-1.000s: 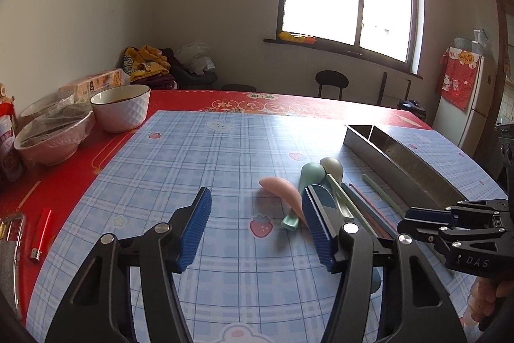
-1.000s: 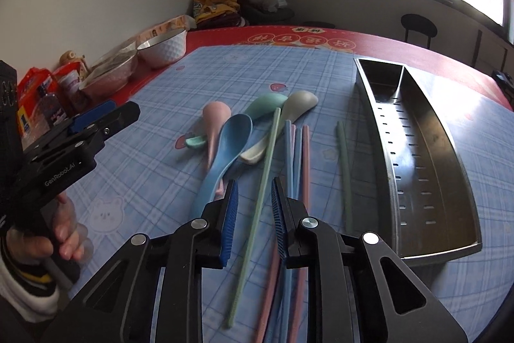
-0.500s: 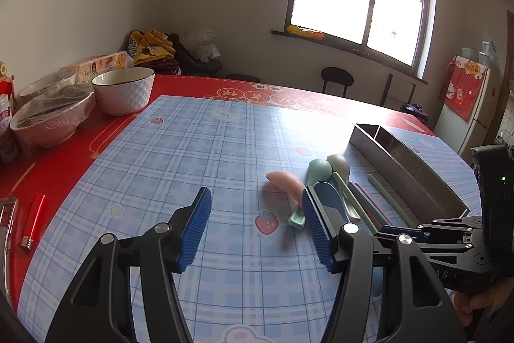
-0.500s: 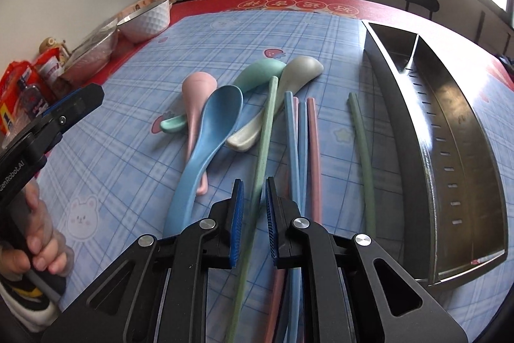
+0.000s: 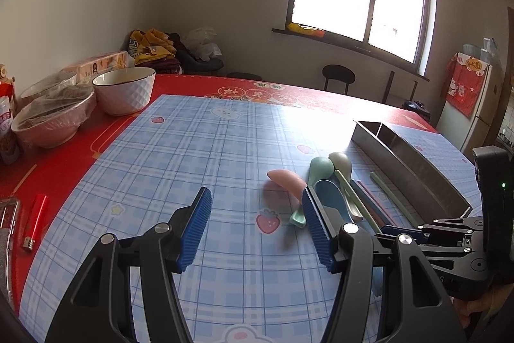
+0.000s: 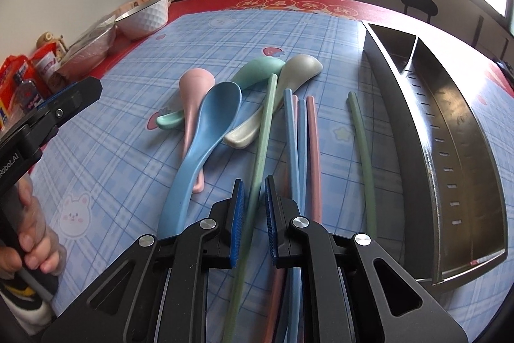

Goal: Organize utensils
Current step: 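Grasp the green chopstick with the right tool while the left tool reaches toward the blue spoon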

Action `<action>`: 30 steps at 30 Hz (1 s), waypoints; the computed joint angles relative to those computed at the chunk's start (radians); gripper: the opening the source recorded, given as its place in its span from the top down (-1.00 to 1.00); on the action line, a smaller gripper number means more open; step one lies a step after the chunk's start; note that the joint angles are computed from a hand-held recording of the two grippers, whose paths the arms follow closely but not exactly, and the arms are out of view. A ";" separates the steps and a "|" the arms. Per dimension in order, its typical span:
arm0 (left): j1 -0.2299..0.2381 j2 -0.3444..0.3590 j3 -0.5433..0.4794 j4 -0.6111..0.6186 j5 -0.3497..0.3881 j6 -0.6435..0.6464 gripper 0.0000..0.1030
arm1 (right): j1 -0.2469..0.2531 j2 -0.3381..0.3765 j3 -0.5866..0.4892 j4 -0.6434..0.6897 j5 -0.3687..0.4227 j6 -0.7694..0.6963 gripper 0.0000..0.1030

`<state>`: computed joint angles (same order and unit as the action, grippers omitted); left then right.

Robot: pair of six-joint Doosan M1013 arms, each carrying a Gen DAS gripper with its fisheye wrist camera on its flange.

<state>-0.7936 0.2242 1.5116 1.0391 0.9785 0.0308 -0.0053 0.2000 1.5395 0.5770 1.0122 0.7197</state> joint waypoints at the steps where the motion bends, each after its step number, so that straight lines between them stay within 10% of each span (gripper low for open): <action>1: -0.001 0.001 -0.002 0.000 0.004 0.000 -0.11 | -0.001 0.001 -0.001 0.003 0.002 0.000 0.76; 22: 0.016 0.021 -0.036 -0.096 0.027 0.078 -0.10 | -0.072 0.019 -0.002 0.218 0.078 -0.053 0.88; 30: 0.039 0.023 -0.069 -0.309 -0.069 0.221 0.43 | -0.108 0.023 0.005 0.319 0.106 -0.072 0.88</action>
